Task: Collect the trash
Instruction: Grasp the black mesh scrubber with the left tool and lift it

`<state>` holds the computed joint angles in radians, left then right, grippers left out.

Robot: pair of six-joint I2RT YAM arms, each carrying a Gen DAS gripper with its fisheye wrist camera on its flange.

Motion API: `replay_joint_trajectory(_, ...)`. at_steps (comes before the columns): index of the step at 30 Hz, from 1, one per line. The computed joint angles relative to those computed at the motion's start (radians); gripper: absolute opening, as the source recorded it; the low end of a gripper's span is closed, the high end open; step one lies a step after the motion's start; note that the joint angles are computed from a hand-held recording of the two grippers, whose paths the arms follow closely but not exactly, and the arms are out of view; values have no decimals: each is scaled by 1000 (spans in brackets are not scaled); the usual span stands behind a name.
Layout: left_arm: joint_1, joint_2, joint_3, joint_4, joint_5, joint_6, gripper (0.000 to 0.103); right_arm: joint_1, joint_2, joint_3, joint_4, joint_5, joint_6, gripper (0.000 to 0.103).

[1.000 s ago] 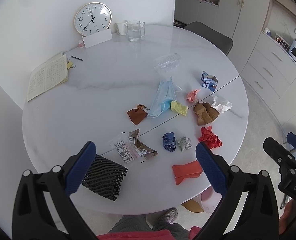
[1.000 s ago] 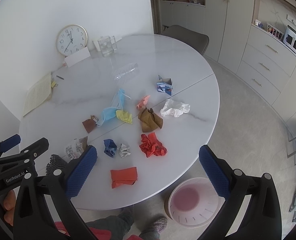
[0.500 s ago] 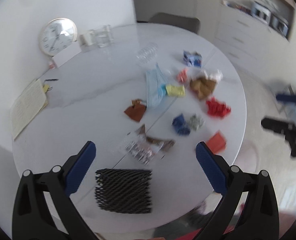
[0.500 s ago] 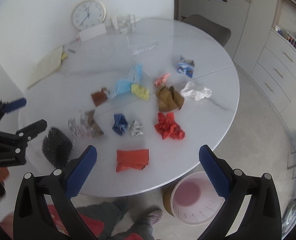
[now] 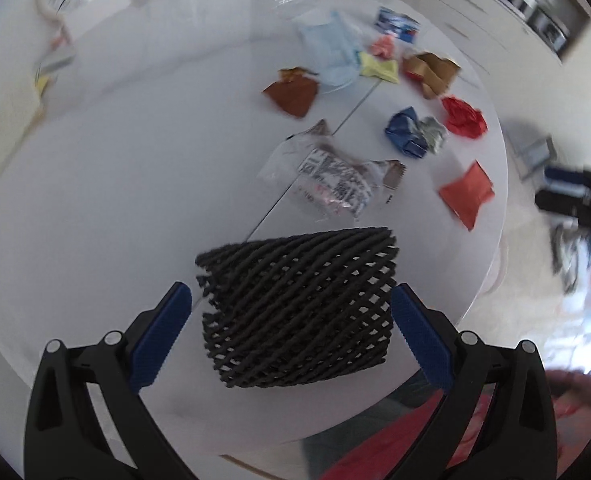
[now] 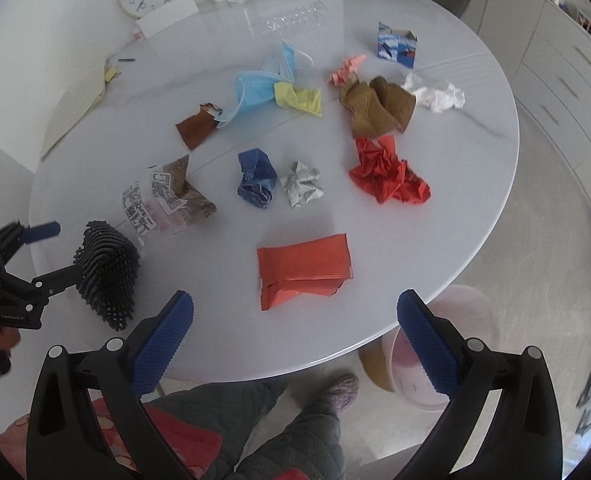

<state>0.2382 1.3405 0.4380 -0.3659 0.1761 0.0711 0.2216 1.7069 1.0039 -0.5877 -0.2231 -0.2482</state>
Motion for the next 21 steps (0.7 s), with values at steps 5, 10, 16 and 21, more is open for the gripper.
replay_joint_trajectory(5, 30, 81, -24, 70, 100, -104, 95, 23, 15, -14, 33, 1, 47, 101)
replay_joint_trajectory(10, -31, 210, -10, 164, 107, -206, 95, 30, 29, -12, 56, 2, 78, 101)
replay_joint_trajectory(16, -103, 277, 15, 174, 12, -283, 54, 27, 44, -6, 61, 15, 91, 101)
replay_joint_trajectory(21, -81, 271, 35, 122, -49, -273, 11, 27, 55, 5, 60, 16, 89, 101)
